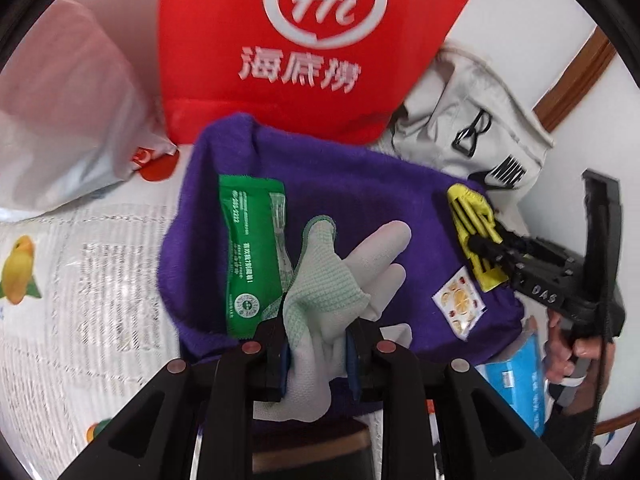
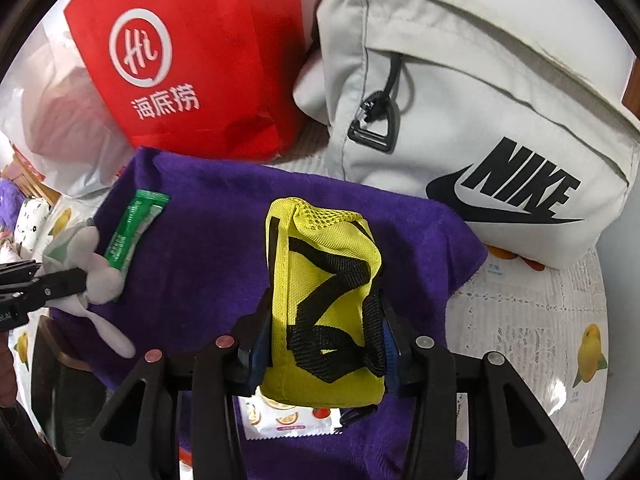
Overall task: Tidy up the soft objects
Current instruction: 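Carry the glove onto the purple towel with left while right places the yellow pouch there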
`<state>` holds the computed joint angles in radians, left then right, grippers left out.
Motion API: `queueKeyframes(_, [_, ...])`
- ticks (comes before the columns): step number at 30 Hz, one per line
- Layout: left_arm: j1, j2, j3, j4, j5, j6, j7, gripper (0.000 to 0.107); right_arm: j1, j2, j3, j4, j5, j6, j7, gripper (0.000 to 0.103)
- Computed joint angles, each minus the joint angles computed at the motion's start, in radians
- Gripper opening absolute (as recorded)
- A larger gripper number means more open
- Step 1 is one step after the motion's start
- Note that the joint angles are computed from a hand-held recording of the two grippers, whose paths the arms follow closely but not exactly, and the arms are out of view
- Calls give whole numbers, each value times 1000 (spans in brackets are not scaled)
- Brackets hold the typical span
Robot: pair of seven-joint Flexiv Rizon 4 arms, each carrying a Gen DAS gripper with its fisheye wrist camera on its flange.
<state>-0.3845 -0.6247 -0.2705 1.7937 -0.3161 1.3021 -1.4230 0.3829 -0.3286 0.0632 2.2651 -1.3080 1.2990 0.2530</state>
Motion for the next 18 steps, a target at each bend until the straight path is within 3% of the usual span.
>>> queueKeyframes(4, [-14,-30,16,-38,9,-53,-13,22,1,-21,7,-6,82,1,-58,49])
queueKeyframes(10, [-10,-45,10,-51,4,-50,-9,28,14,-31,-26,-5,91,34,-38,57])
queueKeyframes(11, [-11,-45,11,-52,6,-51,-8,30,13,-40,-26,-10,98,48,-47,58])
queueKeyframes(13, [-24,-46,34,-68,19,-73,-24,55,14,-47,-32,-10,108,70,-63,62])
queueKeyframes(14, [-30,-44,41,-68,26,-69,-28,61,19,-46,-33,-9,116,69,-73,65])
queueKeyframes(18, [-35,-19,64,-53,48,-63,-44,65,42,-23,-53,1,73,55,-44,75])
